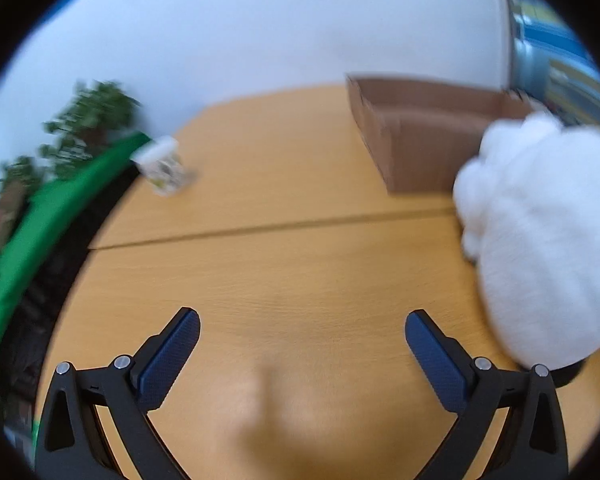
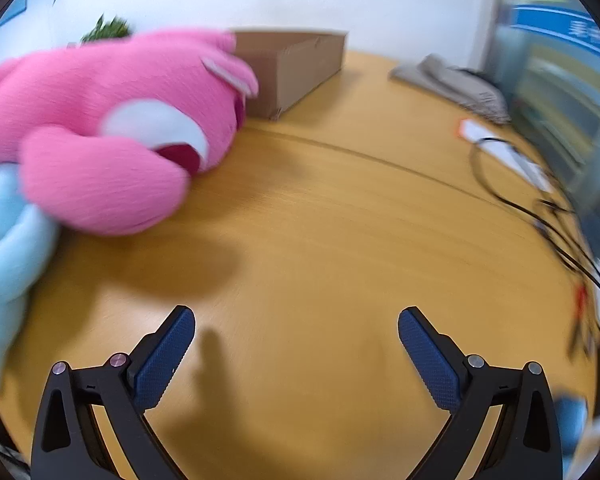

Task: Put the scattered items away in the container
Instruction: 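Move both grippers toward the large pink plush bear on the table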

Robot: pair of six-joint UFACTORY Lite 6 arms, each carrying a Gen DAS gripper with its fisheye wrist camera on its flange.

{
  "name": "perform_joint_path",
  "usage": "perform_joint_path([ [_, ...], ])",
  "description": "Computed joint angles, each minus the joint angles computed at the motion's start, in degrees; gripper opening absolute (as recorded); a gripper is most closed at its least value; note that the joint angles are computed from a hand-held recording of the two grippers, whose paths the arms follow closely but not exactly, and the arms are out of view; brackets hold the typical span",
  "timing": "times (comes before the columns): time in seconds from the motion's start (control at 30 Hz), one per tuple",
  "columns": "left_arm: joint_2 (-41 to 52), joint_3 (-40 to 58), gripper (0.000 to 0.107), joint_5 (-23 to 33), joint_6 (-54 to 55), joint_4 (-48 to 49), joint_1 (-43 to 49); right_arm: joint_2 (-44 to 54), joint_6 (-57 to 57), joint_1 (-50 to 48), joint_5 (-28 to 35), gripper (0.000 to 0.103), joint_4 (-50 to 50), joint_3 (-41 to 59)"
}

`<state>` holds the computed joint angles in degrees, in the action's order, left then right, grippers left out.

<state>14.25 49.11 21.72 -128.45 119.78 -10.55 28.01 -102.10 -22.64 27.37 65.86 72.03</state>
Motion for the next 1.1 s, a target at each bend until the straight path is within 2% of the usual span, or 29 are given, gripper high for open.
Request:
perform_joint_path([
  [0.1,-11.04,-4.23,0.102,11.81,6.59,-17.99,-14.15,-14.67,-3.71,-2.82,2.93,0.103,7.73,-12.44],
  [0.17,-14.35,-1.88,0.102,18.96,12.41,-29.98,-23.24,-23.92,-4.6,-2.54,4.47,0.103,11.53,-18.55],
  [0.23,-15.85,2.43,0.102,23.28,19.18,-39.99,-29.64,-31.52,-3.24,-0.79,5.69,0.103,12.46,-22.56],
  [0.33,-17.77,4.54,0.102,25.21,19.06,-42.92,-38.41,-41.12,0.77,5.14,5.23,0.103,12.85,-26.99],
  [0.5,-8.93,14.45,0.103,30.34,20.25,-48.19,-46.71,-55.2,8.68,16.27,-0.15,0.103,11.4,-34.96],
  [0.67,-5.37,16.79,0.102,29.21,19.28,-48.06,-49.37,-61.32,20.44,23.5,-5.66,0.103,4.99,-38.73],
  [0.77,-3.03,19.22,0.102,26.03,20.0,-48.28,-48.42,-63.16,28.88,25.69,-7.65,0.103,-1.94,-39.68],
  [0.93,2.53,24.4,0.103,21.97,22.36,-50.0,-46.0,-61.47,26.14,22.12,-5.41,0.103,0.14,-38.74],
  [1.1,4.98,25.68,0.102,10.77,23.95,-52.98,-38.93,-47.47,14.79,15.7,-0.06,0.103,10.02,-28.42],
])
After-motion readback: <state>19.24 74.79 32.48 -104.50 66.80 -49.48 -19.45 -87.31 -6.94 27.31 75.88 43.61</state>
